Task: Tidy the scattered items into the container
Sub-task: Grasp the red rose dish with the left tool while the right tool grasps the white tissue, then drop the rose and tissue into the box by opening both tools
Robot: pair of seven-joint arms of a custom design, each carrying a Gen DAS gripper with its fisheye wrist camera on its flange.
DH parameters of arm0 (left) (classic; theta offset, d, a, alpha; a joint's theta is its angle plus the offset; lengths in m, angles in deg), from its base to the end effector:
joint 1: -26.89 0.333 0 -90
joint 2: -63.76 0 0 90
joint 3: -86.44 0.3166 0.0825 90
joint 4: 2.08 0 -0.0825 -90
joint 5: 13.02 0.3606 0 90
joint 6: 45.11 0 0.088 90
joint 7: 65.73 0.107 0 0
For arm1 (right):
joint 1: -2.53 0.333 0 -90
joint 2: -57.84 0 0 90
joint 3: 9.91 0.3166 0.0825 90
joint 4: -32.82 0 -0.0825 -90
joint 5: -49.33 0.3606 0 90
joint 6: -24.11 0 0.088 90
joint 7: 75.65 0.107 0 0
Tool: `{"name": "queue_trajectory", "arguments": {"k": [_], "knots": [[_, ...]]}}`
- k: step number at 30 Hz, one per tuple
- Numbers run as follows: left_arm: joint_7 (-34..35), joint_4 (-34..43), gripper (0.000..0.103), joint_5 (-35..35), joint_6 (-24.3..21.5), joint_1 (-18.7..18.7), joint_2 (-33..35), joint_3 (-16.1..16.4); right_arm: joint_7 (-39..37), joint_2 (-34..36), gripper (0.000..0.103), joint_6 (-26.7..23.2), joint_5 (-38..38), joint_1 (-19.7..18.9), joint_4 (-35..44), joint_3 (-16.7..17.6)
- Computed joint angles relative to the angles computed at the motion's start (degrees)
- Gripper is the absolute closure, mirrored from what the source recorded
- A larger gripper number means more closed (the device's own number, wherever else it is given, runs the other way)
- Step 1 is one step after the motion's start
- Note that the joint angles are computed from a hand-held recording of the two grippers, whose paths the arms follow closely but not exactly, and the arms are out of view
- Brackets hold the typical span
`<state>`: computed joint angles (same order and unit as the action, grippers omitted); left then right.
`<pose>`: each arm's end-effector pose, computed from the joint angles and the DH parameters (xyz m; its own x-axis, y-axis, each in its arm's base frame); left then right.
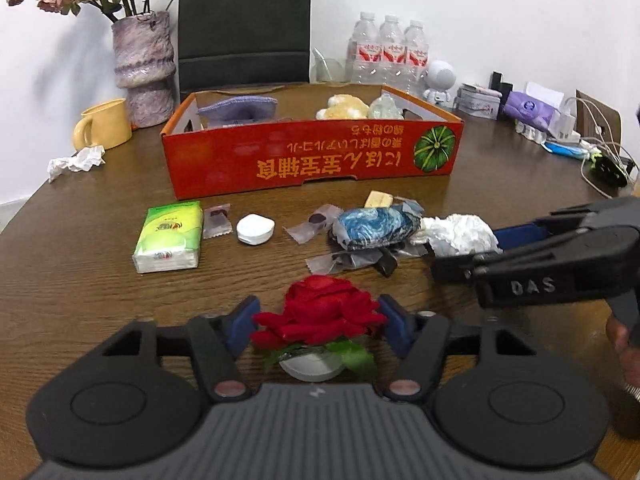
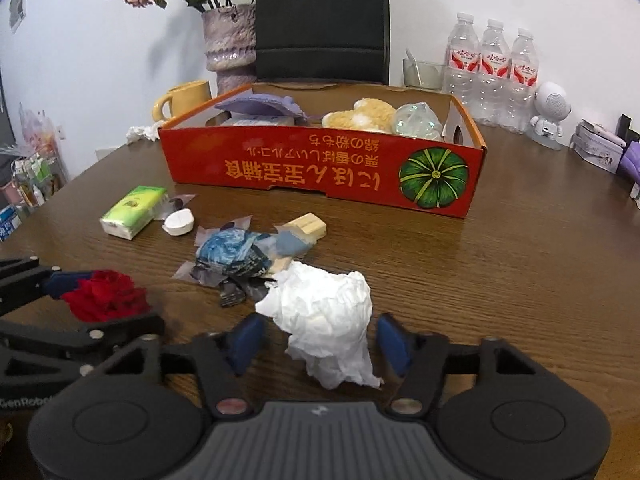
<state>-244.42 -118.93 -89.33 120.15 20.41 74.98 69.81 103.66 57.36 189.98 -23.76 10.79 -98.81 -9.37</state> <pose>0.5619 -0.1709 0.4047 -0.6894 -0.7243 0.0085 -0.4560 0.4249 -0.7820 0.4966 0.1342 0.4057 -0.2151 -0.9756 -0.0430 -0.6693 0.1793 -0.7210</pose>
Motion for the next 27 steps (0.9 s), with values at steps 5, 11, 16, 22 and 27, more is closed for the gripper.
{"name": "queue_trajectory", "arguments": {"k": [5, 11, 16, 22, 27], "knots": [[1.5, -0.7, 0.052, 0.1, -1.3, 0.5, -0.5, 0.2, 2.7, -1.1, 0.075, 1.2, -3.4, -0.4, -0.9, -0.2], [3.8, -0.9, 0.053, -3.3, -2.7, 0.9, -1.3, 0.8, 11.5, -4.4, 0.077, -0.7, -12.2, -0.5, -2.6, 1.1], [5.5, -1.6, 0.054, -5.8, -4.6, 0.8, -2.7, 2.0, 13.3, -6.3, 0.077, -1.3, -13.7, -0.3, -3.6, 1.8], [6.4, -1.4, 0.054, -8.3, -6.2, 0.6, -3.9, 3.3, 15.8, -8.6, 0.077, -2.7, -15.9, -0.5, -4.5, 2.1], [7.7, -0.7, 0.054, -10.1, -7.2, 0.4, -4.5, 3.9, 21.0, -10.4, 0.077, -1.3, -21.7, -0.8, -4.3, 1.5]]}}
